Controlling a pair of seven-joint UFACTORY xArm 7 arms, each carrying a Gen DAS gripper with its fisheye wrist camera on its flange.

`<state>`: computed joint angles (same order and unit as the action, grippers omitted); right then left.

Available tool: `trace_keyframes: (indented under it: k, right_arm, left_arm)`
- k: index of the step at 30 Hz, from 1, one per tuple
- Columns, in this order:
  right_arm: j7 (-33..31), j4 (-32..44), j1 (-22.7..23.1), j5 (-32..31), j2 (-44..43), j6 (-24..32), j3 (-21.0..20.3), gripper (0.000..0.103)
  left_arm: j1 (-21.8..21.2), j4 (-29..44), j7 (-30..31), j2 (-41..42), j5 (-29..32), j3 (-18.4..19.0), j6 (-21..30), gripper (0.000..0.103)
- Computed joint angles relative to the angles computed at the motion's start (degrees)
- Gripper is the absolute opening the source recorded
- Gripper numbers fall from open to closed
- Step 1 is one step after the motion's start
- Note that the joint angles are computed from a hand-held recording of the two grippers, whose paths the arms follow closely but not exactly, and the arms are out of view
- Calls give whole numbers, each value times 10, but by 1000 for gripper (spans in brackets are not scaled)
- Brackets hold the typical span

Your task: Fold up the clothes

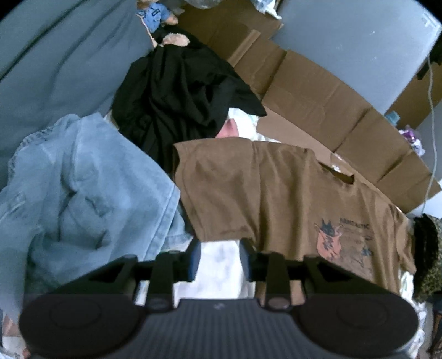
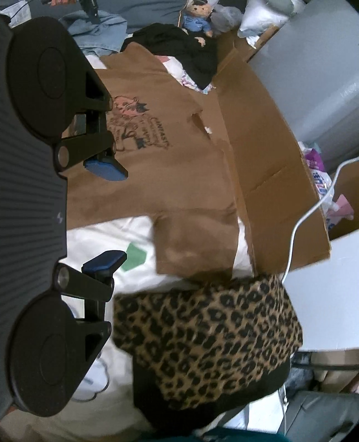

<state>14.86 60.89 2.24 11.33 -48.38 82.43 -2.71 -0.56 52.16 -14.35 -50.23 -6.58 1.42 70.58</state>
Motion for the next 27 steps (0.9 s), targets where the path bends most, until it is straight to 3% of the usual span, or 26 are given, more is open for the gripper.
trace_keyframes:
  k: [2, 9, 16, 23, 25, 26, 27]
  right_arm:
    - [-12, -8, 6, -1, 14, -11, 3, 74]
    - [-9, -107, -19, -43, 8, -60, 17, 74]
    - [-22, -131, -35, -77, 37, -90, 13, 74]
    - [-45, -121, -33, -90, 86, -125, 19, 76]
    - [-50, -121, -32, -99, 102, -135, 24, 76]
    - [-53, -121, -33, -105, 109, -140, 27, 76]
    - [-55, -123, -33, -112, 116, -147, 30, 76]
  left_arm:
    - [4, -11, 3, 14, 11, -7, -22, 37]
    - [17, -35, 4, 80, 53, -23, -109, 45]
    - [35, -42, -22, 161, 91, -32, -238, 50]
    - [28, -6, -2, 246, 116, -38, -229, 52]
    - [31, -5, -11, 261, 131, -43, -228, 46]
    - [31, -9, -14, 264, 136, -42, -237, 33]
    - [31, -15, -19, 264, 138, -42, -246, 7]
